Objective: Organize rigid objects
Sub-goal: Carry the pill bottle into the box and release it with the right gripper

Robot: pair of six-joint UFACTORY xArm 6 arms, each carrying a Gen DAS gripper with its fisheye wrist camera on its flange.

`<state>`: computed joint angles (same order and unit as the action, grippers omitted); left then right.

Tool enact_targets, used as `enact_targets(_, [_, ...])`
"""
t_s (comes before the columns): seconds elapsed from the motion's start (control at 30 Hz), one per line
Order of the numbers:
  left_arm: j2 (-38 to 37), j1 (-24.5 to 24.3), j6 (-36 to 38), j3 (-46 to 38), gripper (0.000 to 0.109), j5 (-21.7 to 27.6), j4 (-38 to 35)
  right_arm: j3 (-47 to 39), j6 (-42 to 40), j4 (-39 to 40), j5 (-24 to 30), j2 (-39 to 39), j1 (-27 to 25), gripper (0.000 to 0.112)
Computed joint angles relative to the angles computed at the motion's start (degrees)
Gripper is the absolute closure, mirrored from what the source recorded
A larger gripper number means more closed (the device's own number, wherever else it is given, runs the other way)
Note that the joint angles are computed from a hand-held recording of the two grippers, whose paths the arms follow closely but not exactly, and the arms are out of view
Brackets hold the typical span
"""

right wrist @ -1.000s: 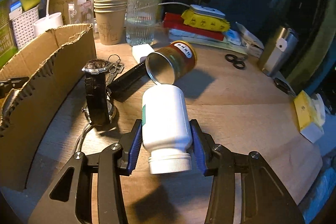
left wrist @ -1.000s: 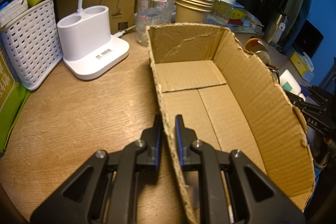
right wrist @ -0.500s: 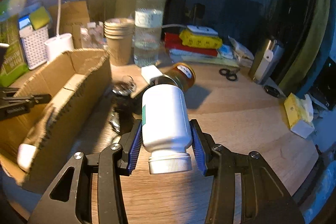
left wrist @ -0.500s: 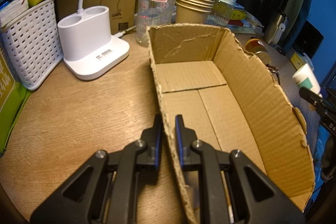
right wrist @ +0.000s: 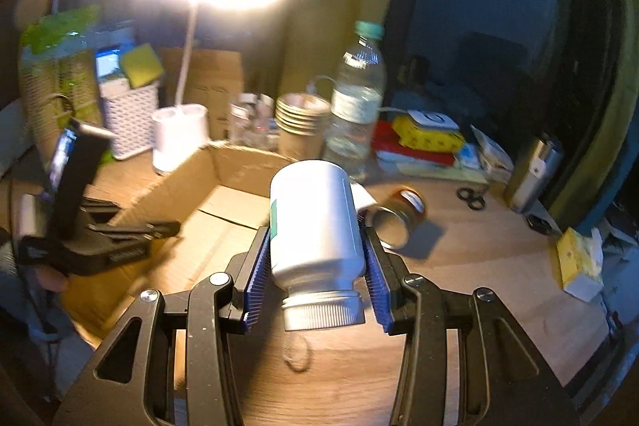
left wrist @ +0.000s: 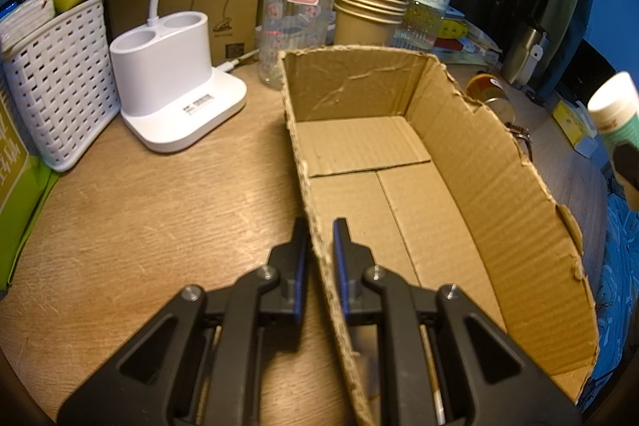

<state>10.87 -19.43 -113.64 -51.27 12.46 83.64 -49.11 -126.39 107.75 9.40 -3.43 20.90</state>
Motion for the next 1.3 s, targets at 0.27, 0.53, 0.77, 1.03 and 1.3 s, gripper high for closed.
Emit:
enact_targets(0.27, [0.16,-0.02,-0.07,-0.18,0.095,-0.01,0.05,1.51,2.48,-2.14,2.42,-1.34,3.08,0.066])
enact_targets(0.53, [0.01,0.04,-0.32,0.02,0.095,-0.06,0.36,2.34,7.04,-6.19,3.10,-0.04,5.72,0.066])
enact_targets(0.77, [0.07,0.03,-0.42,-0.04,0.095,-0.06,0.46,1.58,10.17,-8.48,0.46,3.17,8.64,0.066])
enact_targets(1.03, [0.02,0.06,-0.60,0.04,0.095,-0.08,0.65,1.15,10.92,-9.09,-2.64,5.81,10.67,0.066])
enact_targets(1.3, [0.04,0.05,-0.83,0.02,0.095,-0.09,0.91,0.99,11.33,-9.31,-3.71,6.67,11.24,0.062])
